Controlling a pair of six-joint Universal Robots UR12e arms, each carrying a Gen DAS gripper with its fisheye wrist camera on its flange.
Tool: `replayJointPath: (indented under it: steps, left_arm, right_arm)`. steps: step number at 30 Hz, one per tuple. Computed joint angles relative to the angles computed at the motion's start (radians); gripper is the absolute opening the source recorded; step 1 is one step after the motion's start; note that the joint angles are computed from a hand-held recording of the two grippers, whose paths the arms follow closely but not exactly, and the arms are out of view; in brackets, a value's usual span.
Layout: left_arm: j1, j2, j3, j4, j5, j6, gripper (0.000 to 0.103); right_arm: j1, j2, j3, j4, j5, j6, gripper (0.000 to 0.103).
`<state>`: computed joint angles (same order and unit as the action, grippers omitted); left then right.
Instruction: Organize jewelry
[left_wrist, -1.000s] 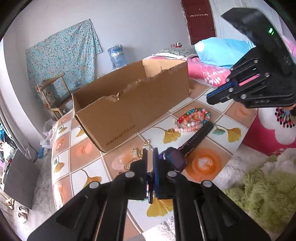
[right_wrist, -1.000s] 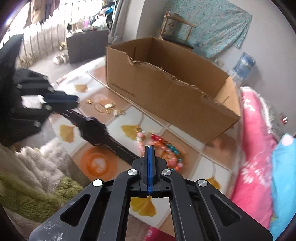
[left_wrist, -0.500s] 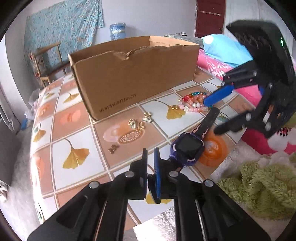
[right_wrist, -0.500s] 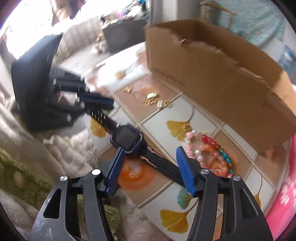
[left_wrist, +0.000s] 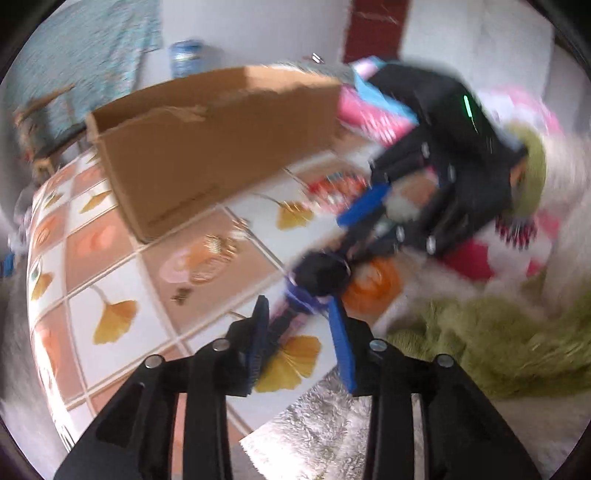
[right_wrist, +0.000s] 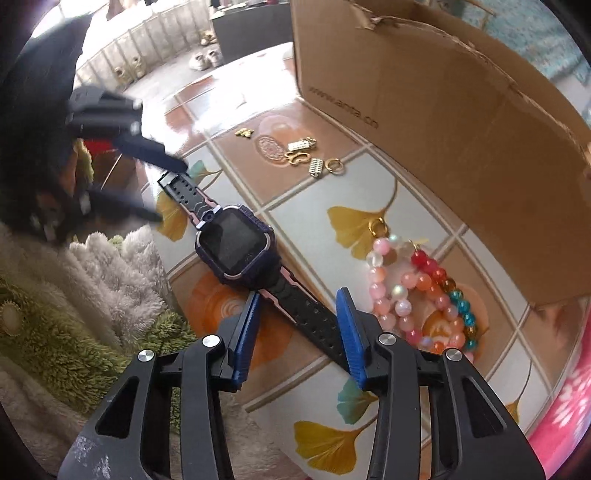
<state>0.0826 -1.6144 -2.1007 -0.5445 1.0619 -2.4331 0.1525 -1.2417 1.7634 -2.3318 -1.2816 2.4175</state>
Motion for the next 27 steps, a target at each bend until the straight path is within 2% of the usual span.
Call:
replayJointPath:
  steps: [2, 5, 8, 11, 15, 19, 20, 24, 27]
  left_arm:
    - [-0.027, -0.011, -0.005, 0.031, 0.073, 0.028, 0.034]
    - [-0.041, -0.02, -0.011, 0.073, 0.105, 0.044, 0.034]
    - [-0.04, -0.024, -0.005, 0.078, 0.096, 0.043, 0.034]
    - [-0.036, -0.032, 0.004, 0.075, 0.085, 0.061, 0.035]
    - [-0.033, -0.039, 0.018, 0.04, 0.049, 0.1, 0.049]
    - [-0.043, -0.052, 0.029, 0.018, 0.05, 0.125, 0.052]
    - [-0.044, -0.055, 0.03, 0.021, 0.048, 0.127, 0.052]
    - [-0.041, -0.069, 0.046, -0.001, 0.021, 0.12, 0.052]
    - [-0.041, -0.074, 0.048, 0.005, 0.011, 0.132, 0.052]
  right_arm:
    - [-0.002, -0.002, 0.0, 0.007, -0.006, 0.018, 0.037]
    - [-0.005, -0.011, 0.011, 0.003, -0.014, 0.018, 0.036]
    - [-0.016, -0.017, 0.016, 0.008, -0.007, 0.0, 0.036]
    - [-0.015, -0.02, 0.018, 0.009, -0.003, -0.028, 0.049]
    - [-0.01, -0.028, 0.026, 0.011, 0.009, -0.092, 0.053]
    - [-0.004, -0.031, 0.034, 0.0, 0.006, -0.144, 0.053]
    - [-0.003, -0.03, 0.032, 0.003, 0.008, -0.147, 0.053]
    - [-0.003, -0.026, 0.02, 0.016, 0.013, -0.173, 0.038]
    - [-0.004, -0.019, 0.003, 0.036, 0.014, -0.192, 0.035]
